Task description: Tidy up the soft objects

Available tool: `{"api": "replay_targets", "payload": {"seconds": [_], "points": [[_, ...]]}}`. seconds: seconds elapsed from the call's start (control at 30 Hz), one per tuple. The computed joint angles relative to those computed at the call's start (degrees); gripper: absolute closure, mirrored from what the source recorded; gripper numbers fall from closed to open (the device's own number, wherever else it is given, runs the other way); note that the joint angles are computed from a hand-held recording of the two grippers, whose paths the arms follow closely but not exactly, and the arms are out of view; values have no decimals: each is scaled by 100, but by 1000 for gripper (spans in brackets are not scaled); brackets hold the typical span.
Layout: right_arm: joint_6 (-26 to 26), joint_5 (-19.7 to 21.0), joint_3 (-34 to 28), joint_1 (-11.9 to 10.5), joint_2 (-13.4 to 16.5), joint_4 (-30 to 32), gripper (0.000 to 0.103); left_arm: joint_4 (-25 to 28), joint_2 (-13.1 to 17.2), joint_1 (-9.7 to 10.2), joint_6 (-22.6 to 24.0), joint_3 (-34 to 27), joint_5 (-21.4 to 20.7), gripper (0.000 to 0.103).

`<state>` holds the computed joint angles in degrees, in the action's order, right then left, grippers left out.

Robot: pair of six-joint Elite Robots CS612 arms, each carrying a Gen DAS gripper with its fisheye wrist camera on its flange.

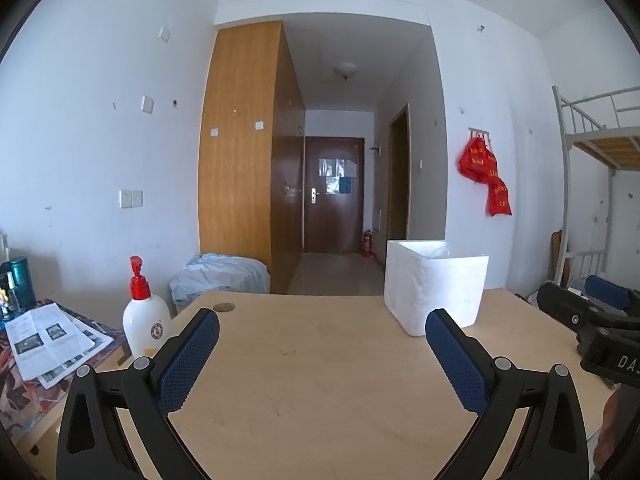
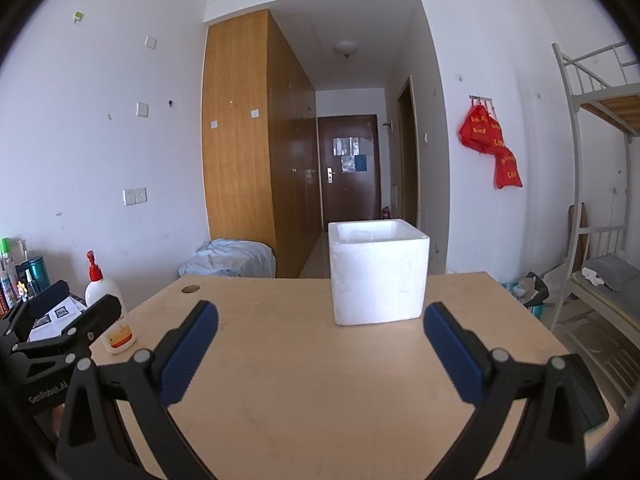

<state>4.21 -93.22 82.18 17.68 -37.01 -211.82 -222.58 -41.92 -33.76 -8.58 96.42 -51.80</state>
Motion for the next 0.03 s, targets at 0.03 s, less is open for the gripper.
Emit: {"api": "replay_targets", "payload": {"seconds": [0.03], "points": [[-18, -4, -16, -1, 5, 13, 0, -8, 8, 6, -16, -14, 17, 0]]}}
